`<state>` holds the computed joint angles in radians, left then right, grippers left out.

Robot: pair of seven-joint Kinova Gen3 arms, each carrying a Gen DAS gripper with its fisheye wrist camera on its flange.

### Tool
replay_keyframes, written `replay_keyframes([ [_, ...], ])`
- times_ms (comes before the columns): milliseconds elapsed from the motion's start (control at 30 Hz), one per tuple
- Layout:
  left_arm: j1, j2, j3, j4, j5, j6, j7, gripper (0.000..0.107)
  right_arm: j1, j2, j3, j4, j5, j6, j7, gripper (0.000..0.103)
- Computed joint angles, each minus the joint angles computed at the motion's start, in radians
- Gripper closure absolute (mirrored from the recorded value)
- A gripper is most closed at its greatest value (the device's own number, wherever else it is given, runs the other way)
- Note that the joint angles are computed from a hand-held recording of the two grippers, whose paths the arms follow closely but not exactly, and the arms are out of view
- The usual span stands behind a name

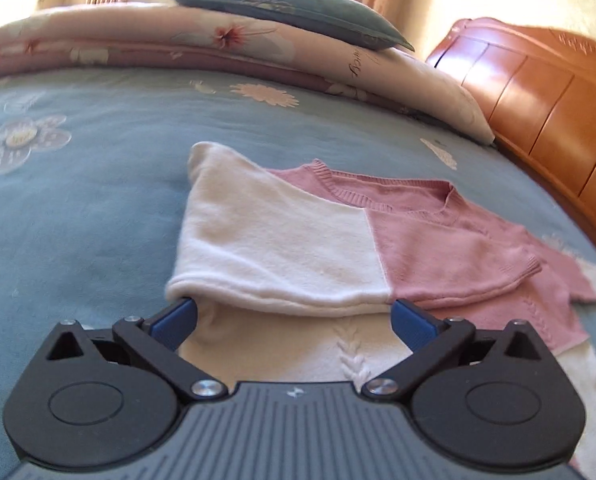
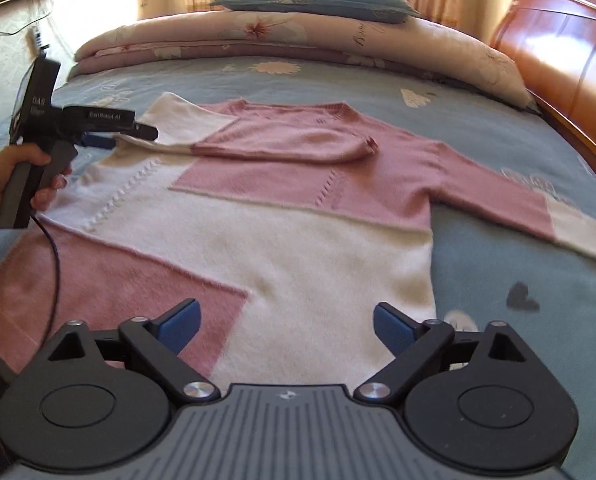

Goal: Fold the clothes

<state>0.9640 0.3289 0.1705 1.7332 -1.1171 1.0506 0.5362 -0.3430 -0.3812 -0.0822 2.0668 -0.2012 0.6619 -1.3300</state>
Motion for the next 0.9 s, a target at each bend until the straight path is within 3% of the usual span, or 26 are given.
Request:
replay_keyframes([
  [100,0.08,0.005,-0.053,-0.03,0.016,0.116,-0.052,0.005,-0.06,0.062,0.069,-0.128,-0.059,0.056,0.094,0.028],
  [167,0.068,0.002,-0.024,-0.032,0.004,0.185,-0.051,0.005,-0.076,0.118,0.074,-0.212,-0.091,0.067,0.153,0.038],
  [300,0.048,-0.01,0.001,0.016,0.01,0.252,0.021,0.005,-0.042,0.267,-0.013,-0.395,-0.133,0.103,0.255,0.051],
  [367,0.027,0.0,0.024,0.013,0.037,0.315,0.006,0.005,-0.046,0.359,-0.064,-0.485,-0.093,0.103,0.26,0.057],
  [433,0.023,0.013,0.019,0.001,0.073,0.376,-0.029,0.005,-0.113,0.451,-0.05,-0.568,-0.048,0.1,0.244,0.067],
  [533,0.03,0.012,0.021,0.004,0.078,0.448,-0.042,0.005,-0.213,0.59,0.022,-0.685,-0.072,0.107,0.247,0.08],
  [700,0.016,0.0,0.038,0.019,0.077,0.451,-0.037,0.005,-0.191,0.797,-0.124,-0.871,0.036,0.142,0.145,0.088],
  [900,0.001,-0.002,0.045,0.023,0.072,0.414,-0.084,0.005,-0.24,0.937,-0.14,-0.961,0.026,0.186,0.092,0.091],
])
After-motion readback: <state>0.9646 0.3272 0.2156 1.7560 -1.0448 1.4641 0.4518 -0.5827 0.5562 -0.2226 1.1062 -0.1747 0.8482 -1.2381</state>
